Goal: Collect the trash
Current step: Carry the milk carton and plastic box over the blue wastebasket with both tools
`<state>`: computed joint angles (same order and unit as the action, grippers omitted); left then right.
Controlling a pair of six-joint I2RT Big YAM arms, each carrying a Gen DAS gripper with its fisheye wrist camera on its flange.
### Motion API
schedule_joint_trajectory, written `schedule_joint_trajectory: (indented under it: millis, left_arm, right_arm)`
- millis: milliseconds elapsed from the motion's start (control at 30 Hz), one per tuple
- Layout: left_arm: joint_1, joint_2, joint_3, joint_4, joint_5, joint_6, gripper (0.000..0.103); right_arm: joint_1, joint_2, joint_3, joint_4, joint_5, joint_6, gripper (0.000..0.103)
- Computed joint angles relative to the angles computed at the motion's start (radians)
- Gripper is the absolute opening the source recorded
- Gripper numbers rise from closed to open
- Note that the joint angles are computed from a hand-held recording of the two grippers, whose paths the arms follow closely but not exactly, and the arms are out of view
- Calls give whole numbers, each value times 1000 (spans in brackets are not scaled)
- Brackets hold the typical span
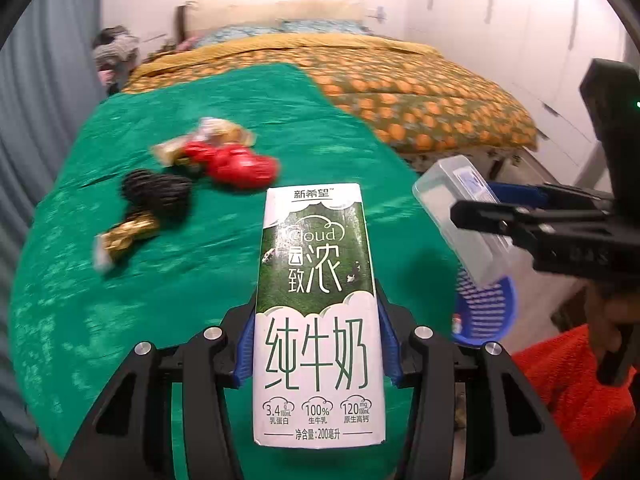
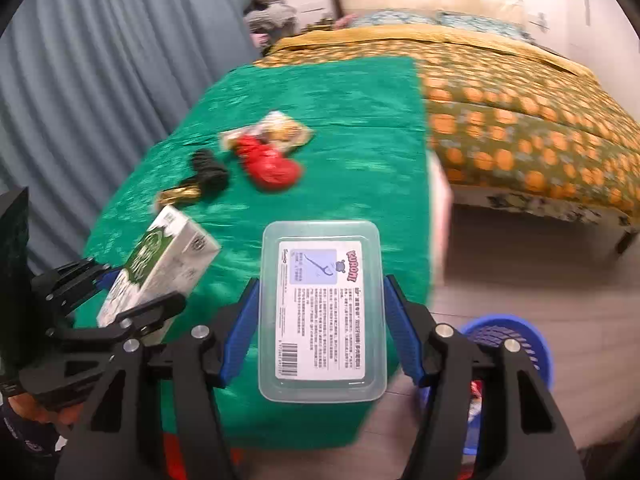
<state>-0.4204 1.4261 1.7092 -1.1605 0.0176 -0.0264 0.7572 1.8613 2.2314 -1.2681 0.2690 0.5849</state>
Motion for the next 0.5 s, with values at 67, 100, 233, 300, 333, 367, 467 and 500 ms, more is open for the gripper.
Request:
schedule_joint_trajectory:
  millis: [67, 100, 233, 300, 333, 367, 467, 500]
  left_arm:
    - [-32, 23, 21, -8, 26, -8, 48]
    - [-44, 33, 31, -11, 34, -10, 48]
    - [-112, 103, 106, -32, 73, -29, 48]
    - [-150, 151, 157, -44, 92, -43, 48]
    - [-165, 171, 177, -49, 99, -50, 48]
    - [-180, 193, 197, -53, 109, -56, 49]
    - [-224, 278, 268, -69, 147, -78, 49]
    - [-234, 299, 282, -72, 155, -86, 49]
  right_arm:
    - [-19, -53, -80, 12, 14, 15, 59]
    - [-31, -80, -122, 20, 20, 23, 59]
    - [-75, -168, -259, 35, 44, 43, 59]
    - [-104, -210, -330, 41, 58, 57, 59]
    - [-121, -233, -371, 46, 63, 68, 59]
    - [-132, -247, -396, 50, 64, 75, 59]
    - [-184, -313, -521, 79, 63, 113, 59]
    - [-196, -327, -551, 89, 60, 123, 59]
